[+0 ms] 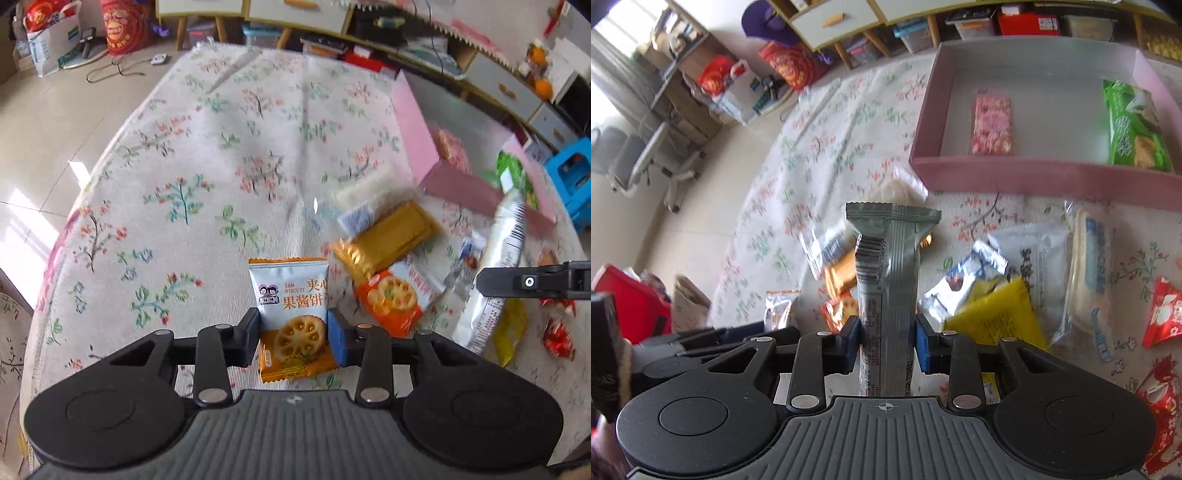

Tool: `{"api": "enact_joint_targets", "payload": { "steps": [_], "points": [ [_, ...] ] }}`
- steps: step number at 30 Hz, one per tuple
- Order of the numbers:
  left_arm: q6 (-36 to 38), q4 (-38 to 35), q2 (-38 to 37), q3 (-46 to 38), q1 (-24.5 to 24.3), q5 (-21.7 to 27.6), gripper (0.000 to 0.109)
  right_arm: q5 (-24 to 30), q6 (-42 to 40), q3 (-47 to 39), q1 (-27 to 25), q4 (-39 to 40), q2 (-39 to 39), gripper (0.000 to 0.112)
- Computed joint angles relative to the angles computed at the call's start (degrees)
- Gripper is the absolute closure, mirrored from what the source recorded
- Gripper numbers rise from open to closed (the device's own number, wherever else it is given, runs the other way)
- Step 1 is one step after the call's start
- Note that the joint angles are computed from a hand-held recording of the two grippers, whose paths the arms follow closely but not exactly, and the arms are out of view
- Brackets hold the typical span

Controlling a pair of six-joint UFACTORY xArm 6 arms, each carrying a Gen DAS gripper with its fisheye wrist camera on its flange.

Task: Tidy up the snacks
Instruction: 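Lower both held packs into the pink box and release them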

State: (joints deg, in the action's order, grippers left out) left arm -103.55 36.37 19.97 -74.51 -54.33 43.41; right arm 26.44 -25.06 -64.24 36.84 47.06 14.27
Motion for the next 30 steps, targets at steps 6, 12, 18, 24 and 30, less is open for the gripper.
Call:
{"api": "enact_joint_targets", "payload": {
  "steps": [6, 12, 18, 24, 30],
  "points": [
    [-6.3, 6.2, -1.0, -0.8, 0.6, -0.7, 0.073, 0.0, -3.9, -2.3, -3.0, 9.0, 0.1, 0.082],
    [-8.3, 9.4, 1.5, -4.9, 1.4, -1.0, 0.073, -1.8, -9.7, -5.3, -6.0, 18.5, 1.6, 0.082],
    [-8.4, 11.9, 5.9, -11.6, 1.9, -0.6, 0.073, -4.6, -11.6, -8.1, -7.8, 25.3, 3.9, 0.082],
    [-7.7, 14.1, 11.7, -20.3, 2.5, -0.4, 0.073, -8.8, -16.7, -10.2, -9.4, 34.3, 5.6, 0.082],
    [3.0, 9.7, 21.5, -34.6, 4.3, -0.5, 0.073, -11.6, -10.2, -13.3, -10.2, 27.5, 9.2, 0.082]
  ]
}}
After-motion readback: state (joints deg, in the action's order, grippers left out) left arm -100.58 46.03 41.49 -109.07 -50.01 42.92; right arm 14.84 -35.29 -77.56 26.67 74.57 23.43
